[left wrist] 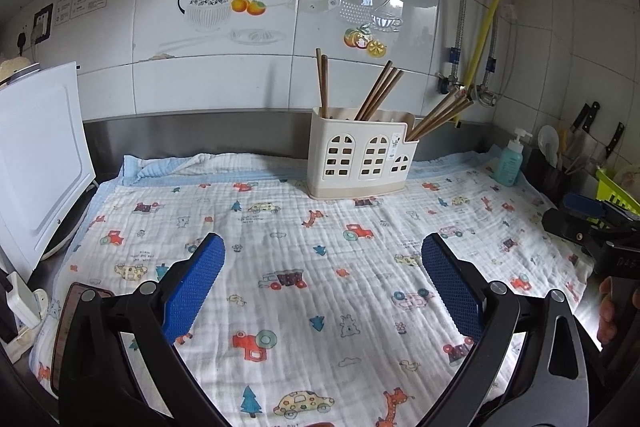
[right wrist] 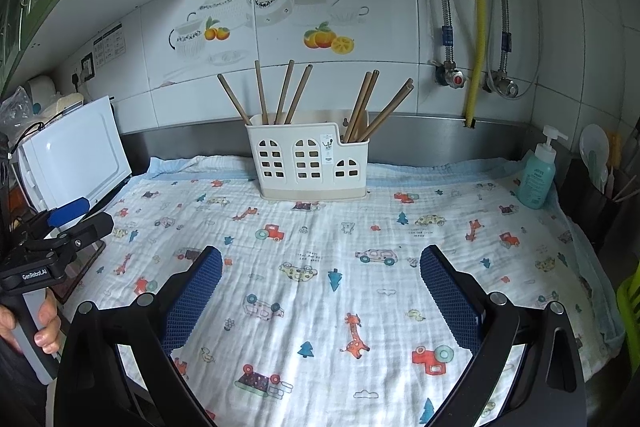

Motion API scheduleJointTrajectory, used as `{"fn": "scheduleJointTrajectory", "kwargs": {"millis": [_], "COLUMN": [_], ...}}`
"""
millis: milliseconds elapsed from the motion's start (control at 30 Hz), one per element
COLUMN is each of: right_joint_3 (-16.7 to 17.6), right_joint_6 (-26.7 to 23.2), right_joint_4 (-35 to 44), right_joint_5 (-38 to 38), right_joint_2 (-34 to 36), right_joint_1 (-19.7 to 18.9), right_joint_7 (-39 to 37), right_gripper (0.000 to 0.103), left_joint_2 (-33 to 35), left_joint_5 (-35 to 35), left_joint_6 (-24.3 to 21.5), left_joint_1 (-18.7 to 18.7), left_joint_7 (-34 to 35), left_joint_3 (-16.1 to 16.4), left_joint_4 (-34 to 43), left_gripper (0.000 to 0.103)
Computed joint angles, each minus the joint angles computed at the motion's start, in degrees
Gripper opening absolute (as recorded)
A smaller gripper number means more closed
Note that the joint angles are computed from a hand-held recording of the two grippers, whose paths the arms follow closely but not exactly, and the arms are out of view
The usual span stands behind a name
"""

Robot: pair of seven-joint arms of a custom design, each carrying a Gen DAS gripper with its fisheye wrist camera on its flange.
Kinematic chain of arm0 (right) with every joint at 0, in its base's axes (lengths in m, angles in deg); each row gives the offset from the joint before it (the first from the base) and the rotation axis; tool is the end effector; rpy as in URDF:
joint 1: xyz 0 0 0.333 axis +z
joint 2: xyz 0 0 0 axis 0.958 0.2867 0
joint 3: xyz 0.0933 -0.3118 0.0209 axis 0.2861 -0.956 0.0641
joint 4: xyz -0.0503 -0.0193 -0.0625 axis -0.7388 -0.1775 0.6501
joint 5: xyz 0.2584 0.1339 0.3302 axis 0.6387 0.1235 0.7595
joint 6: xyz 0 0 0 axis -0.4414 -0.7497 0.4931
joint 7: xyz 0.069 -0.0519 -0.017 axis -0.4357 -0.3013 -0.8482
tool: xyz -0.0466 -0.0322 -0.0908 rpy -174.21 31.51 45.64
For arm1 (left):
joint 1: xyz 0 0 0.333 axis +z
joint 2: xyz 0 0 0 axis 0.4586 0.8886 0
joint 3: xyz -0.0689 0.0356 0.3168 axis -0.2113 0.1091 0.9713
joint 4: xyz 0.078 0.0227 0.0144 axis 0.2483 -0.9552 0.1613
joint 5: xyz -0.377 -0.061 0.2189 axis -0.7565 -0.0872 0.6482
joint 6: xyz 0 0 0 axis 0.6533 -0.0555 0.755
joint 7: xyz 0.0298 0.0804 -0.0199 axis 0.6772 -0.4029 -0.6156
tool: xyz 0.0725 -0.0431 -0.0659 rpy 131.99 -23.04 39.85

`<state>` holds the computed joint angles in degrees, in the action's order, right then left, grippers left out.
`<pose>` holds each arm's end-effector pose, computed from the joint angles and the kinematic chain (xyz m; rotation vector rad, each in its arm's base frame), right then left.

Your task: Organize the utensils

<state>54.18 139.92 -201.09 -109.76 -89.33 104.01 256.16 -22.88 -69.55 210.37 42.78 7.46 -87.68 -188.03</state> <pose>0.4180 0.4586 0.5124 -1.7042 1.3469 -0.7039 0.3988 -0.2614 0.5084 -1.5561 1.6241 -1.1073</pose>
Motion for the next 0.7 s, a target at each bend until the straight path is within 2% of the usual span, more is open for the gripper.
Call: {"fn": "scheduleJointTrajectory", "kwargs": {"millis": [700], "right_joint_3": [-0.5], "right_joint_6": [0.7], "right_joint_4": [0.8], "right_joint_5": [0.0], "right_joint_2": [1.1], "right_joint_1": [0.5], "right_joint_7": [-1.1], "right_gripper": [0.096], "left_joint_2": [0.4], "left_joint_5": [-0.4], "left_joint_6": [0.1], "left_joint_1": [-0.7], "left_joint_7": [0.4], "left_joint_3": [0.3], "left_joint_4": [0.1], "left_gripper": [0.098]}}
